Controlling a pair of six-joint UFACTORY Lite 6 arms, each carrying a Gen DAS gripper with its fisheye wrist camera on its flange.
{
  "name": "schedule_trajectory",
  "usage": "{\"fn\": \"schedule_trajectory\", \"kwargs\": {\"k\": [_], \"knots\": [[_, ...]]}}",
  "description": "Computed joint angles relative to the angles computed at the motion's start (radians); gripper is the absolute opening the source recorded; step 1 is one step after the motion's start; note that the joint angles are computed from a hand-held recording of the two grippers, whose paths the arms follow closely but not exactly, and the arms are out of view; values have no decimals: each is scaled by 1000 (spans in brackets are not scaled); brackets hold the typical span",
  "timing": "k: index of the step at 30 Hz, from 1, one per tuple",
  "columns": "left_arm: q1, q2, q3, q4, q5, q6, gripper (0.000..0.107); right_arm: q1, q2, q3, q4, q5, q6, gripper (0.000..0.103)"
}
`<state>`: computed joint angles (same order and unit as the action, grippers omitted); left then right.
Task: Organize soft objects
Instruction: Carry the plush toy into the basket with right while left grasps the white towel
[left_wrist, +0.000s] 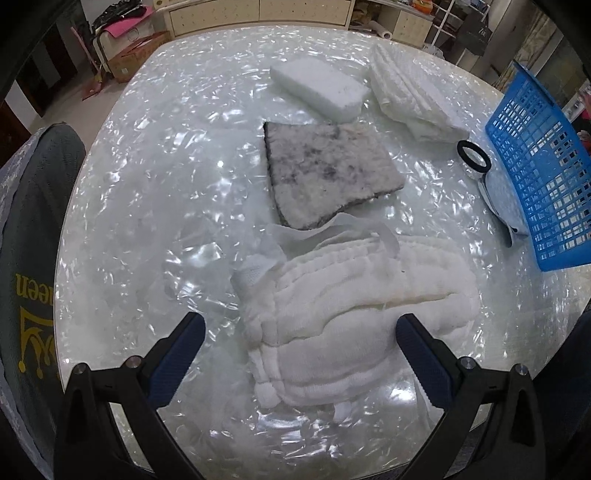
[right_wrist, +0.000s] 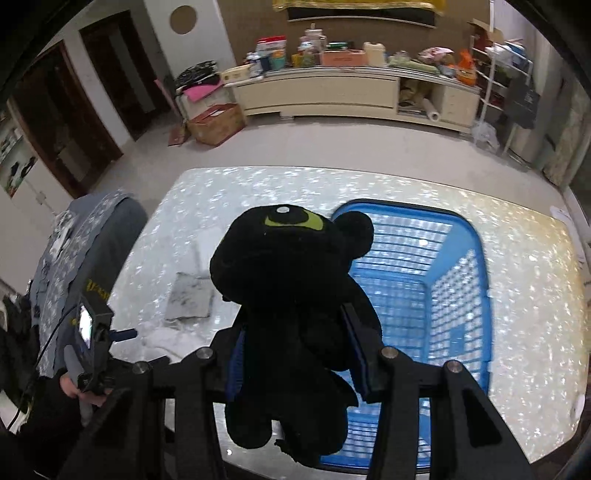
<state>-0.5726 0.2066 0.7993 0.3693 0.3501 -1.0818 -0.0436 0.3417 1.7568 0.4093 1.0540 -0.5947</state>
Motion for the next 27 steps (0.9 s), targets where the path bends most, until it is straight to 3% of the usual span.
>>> {"fn": "schedule_trajectory", "kwargs": {"k": [9, 18, 21, 23, 27], "knots": [[17, 71, 22, -21, -47, 20, 101, -65, 73, 43, -67, -20, 25, 44], [-2, 71, 35, -19, -43, 20, 90, -54, 180, 14, -129, -71, 92, 44], [-39, 58, 39, -11, -28, -12, 81, -36, 207, 13, -156, -70, 131, 45], [-44, 52, 41, -27, -38, 3, 70, -18, 213, -5, -178, -75, 147, 45], [-49, 38, 41, -39, -45, 19, 60, 18, 227, -8, -222, -80, 195, 46]]}}
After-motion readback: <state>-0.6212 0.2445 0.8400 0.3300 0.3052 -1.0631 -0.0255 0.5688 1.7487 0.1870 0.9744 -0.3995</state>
